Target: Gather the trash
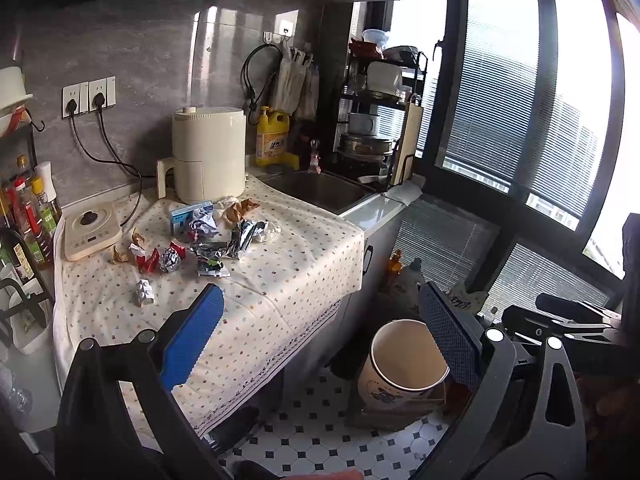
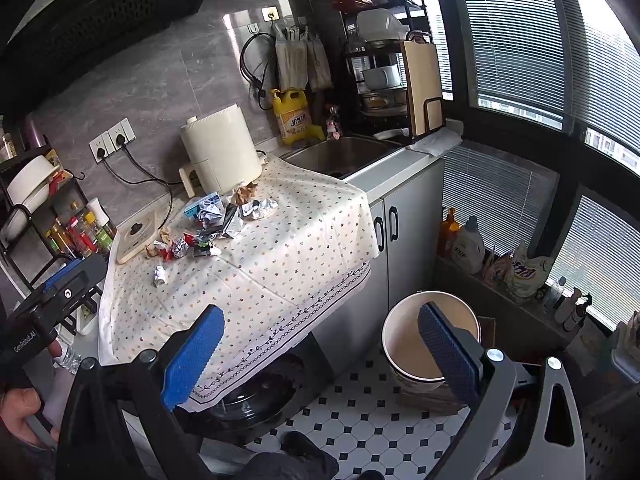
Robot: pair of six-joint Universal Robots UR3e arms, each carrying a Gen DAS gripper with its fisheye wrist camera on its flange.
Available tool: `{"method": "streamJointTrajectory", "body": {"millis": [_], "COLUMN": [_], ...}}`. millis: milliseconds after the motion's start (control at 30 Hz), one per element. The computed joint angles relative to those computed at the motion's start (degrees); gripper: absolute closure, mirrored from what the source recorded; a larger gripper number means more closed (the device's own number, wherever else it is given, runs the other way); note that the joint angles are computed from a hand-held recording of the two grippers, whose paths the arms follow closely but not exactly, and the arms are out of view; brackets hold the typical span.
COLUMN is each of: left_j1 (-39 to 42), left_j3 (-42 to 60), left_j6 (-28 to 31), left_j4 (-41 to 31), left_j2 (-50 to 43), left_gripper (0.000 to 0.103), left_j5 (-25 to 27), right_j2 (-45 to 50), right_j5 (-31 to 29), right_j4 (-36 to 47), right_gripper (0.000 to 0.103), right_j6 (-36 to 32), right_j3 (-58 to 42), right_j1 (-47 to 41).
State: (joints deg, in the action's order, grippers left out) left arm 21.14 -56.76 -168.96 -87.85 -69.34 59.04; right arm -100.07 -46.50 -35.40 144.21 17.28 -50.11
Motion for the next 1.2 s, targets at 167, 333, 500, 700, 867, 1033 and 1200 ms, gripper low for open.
{"method": "streamJointTrajectory", "body": {"millis": [167, 333, 500, 700, 867, 1033, 1200], "left_j1": [-4.38, -5.07, -4.94, -4.79, -3.74, -2.72, -1.51], "left_j3": [1.14, -0.38, -1.13, -0.95, -1.27, -1.57, -1.39], "left_j6": [-2.43, -2.62, -2.74, -2.32, -1.76, -0.38, 0.38], "left_j4": [1.89, 3.59, 3.43, 2.65, 2.14, 1.41, 0.57], "left_j2": [-1.91, -1.68, -1.18, -1.04, -0.44, -0.21, 0.07], "left_gripper": [0.006, 0.006, 0.006, 0.006, 0.006, 0.006, 0.006], "left_j5": [3.99, 4.97, 5.34, 5.4, 4.41, 3.78, 2.84], "right_j2": [3.31, 4.05, 6.78, 6.88, 9.02, 8.38, 9.46], "right_j5": [0.92, -0.29, -1.32, -1.53, -1.43, -1.52, -2.73], "right_j4": [5.85, 2.87, 2.49, 1.61, 3.33, 2.28, 0.12], "right_gripper": [0.008, 0.008, 0.008, 0.008, 0.008, 0.008, 0.008], "right_j6": [-1.42, 0.85, 2.69, 2.87, 3.28, 3.79, 5.79], "right_j3": [-7.34, -6.28, -9.59, -9.3, -12.64, -10.76, -11.29], "right_j1": [-1.29, 0.63, 3.16, 3.96, 4.5, 4.96, 6.86]}}
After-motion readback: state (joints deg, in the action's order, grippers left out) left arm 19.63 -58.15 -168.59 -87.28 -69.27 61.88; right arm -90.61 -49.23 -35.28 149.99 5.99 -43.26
